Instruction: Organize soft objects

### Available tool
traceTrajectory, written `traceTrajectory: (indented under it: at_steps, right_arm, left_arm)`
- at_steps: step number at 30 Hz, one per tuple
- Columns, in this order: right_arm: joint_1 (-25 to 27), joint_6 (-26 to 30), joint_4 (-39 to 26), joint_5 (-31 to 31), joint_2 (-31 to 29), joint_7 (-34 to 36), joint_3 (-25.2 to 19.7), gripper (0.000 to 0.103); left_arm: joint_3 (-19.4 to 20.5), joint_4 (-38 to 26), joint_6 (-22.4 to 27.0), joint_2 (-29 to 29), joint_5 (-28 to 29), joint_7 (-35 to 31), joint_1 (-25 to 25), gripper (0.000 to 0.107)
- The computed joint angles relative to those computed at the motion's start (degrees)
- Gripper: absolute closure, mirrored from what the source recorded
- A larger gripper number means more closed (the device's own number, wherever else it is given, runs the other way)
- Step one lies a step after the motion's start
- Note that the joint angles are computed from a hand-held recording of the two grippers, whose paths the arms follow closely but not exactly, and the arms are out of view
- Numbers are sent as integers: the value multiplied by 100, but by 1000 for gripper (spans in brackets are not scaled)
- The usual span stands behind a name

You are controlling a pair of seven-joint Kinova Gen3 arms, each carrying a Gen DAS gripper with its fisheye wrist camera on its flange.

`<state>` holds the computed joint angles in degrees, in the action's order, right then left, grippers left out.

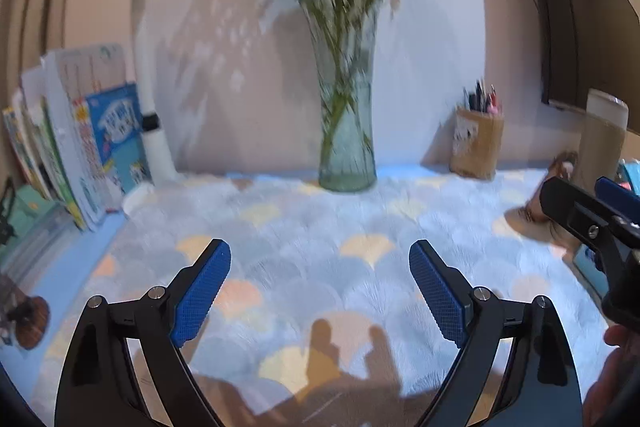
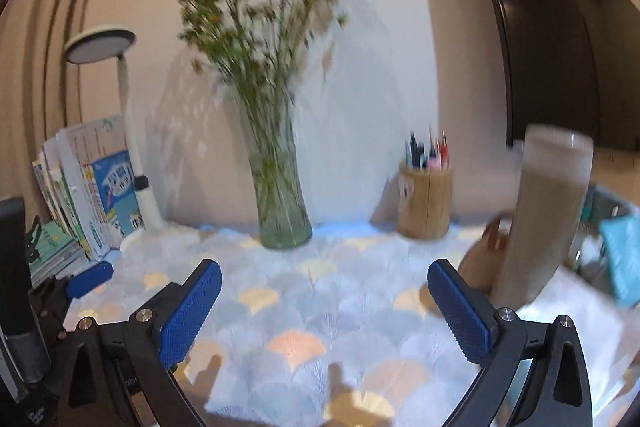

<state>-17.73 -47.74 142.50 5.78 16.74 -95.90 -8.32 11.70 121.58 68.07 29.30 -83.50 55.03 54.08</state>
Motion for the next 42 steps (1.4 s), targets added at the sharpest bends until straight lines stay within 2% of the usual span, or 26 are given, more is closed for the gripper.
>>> traceTrajectory:
  at_steps: [2,5,7,12,15,18,25,33,42]
  right_arm:
    - [30,-10,-22,18,147,-15,13,0]
    - [-154,-127,-14,-368,213,263,77,0]
    - [-255,-128,-3,-567,215,416,109,0]
    - [-225,-26,-30,-572,198,400,84,0]
    - [-86,202,-121,-381,192,210,49,0]
    - [17,196,-114,-225,194,72,34,0]
    - [-50,229,-135,-264,202,149,53,0]
    - [-147,287,-165,-456,200,250,73,0]
    - [-228,316,-195,-683,216,344,104,0]
  left_arm:
    - [21,93,-288,-73,-147,75,-129,17]
    - [61,98,-586,-113,-165,-27,-280,17]
    - [48,42,-557,-92,-87,-100,-244,17]
    - [-9,-68,-267,12,52,-244,-51,14]
    - [-47,-182,-52,105,158,-385,63,13]
    - [-70,-247,-1,151,188,-495,109,12]
    - [-101,-250,-121,120,209,-532,83,12]
    - [-95,-66,-459,-52,104,-260,-109,12]
    - [-85,-140,-412,-21,198,-330,-82,11]
